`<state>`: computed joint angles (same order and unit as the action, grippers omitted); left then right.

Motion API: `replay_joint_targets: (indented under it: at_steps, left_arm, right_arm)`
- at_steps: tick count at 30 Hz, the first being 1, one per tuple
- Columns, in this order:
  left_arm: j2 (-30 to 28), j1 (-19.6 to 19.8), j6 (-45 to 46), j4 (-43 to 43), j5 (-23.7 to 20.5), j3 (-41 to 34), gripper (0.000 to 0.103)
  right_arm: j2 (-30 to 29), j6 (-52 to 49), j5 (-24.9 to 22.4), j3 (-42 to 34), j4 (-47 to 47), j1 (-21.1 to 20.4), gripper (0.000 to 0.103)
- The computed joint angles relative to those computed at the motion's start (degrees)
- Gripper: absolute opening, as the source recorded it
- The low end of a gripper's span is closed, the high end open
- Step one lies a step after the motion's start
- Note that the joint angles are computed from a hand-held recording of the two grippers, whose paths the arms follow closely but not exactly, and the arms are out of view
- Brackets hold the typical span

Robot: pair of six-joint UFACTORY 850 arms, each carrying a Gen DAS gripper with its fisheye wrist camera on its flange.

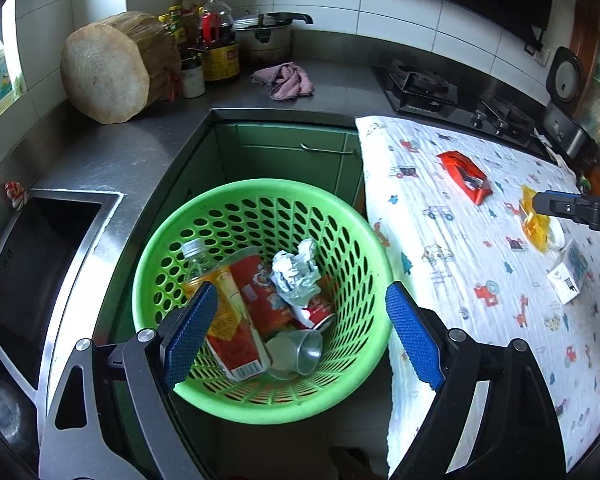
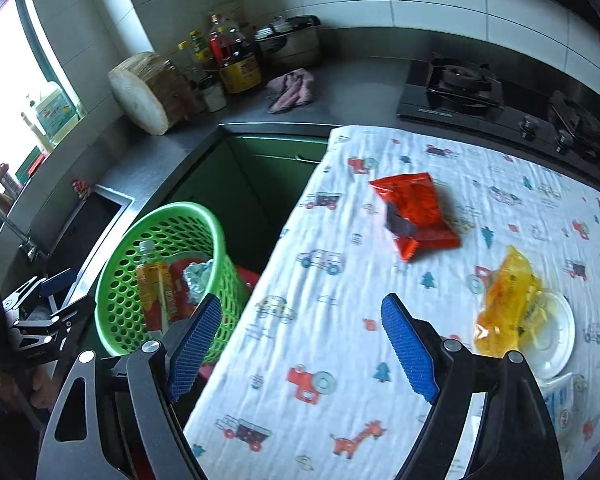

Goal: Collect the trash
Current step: 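Move right tool to the yellow snack bag while left tool reaches the orange bag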

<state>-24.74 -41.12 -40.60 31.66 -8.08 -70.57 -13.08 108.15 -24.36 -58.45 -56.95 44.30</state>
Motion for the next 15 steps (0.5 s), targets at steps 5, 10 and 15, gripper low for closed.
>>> replay_joint_targets:
  at_steps: [5, 10, 15]
  left_arm:
    - [-2.03, -2.14, 4.25, -3.82, -0.90, -3.04, 0.085]
    - [-4.52, -3.76, 10.48, -9.97, -2.14, -6.42, 0.086]
    - [-7.80, -5.00, 16.35, -16.39, -4.15, -11.11, 0.086]
  right_arm:
    - [5.40, 1.66, -2.98, 6.85, 0.79, -1.85, 0.080]
    - [8.67, 1.80, -3.96, 12.04, 3.15, -5.04, 0.080]
    - [8.23, 0.49, -2.48, 13.95, 5.23, -8.65, 0.080]
